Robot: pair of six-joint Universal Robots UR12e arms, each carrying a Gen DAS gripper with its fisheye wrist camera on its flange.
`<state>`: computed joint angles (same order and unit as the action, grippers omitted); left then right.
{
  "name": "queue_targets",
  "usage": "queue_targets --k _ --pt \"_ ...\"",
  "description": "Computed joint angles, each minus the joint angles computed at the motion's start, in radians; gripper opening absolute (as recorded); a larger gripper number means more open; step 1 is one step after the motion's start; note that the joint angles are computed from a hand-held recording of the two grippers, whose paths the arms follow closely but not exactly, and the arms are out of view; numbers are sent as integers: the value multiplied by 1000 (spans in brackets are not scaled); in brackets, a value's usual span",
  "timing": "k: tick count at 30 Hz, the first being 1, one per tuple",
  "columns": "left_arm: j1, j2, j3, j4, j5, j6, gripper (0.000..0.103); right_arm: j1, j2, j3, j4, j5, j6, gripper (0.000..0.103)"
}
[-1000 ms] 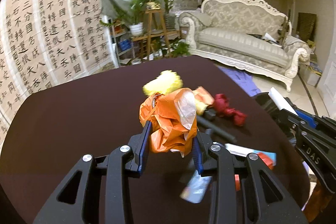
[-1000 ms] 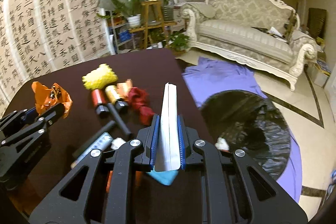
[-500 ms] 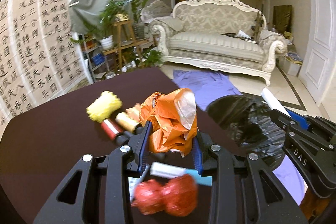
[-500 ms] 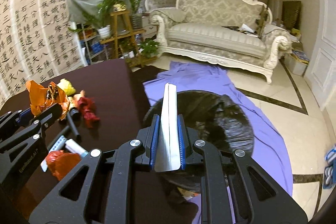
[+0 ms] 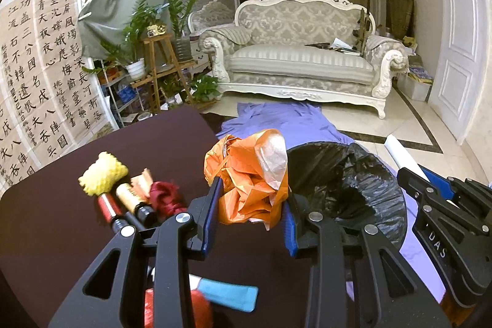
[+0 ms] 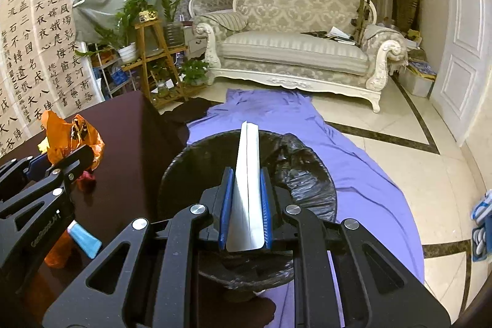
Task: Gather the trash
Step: 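Move both tools over the bin and open them to drop the items, then return to the table and grasp the red plastic bag with the right tool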
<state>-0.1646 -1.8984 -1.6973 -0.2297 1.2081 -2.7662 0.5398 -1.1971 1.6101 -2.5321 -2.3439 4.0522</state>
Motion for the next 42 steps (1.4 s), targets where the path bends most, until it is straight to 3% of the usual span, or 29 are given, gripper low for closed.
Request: queue_targets --k 11,25,27,28,30,31,42 --pt "-46 -42 46 -30 62 5 35 -27 1 17 -28 20 -16 17" --pt "-72 -69 82 -69 95 20 35 -52 2 30 -23 30 -5 17" --pt "-74 -72 85 -79 102 26 42 -51 5 27 -15 26 4 19" --pt "-74 -73 87 -87 104 30 45 -52 4 28 -14 31 7 27" --pt "-74 -74 88 -89 108 30 66 -54 3 31 -14 27 9 38" --pt "-73 -73 86 -84 108 26 69 -53 3 31 -8 23 13 40" --pt "-57 -59 82 -85 105 2 77 -47 1 29 18 12 36 41"
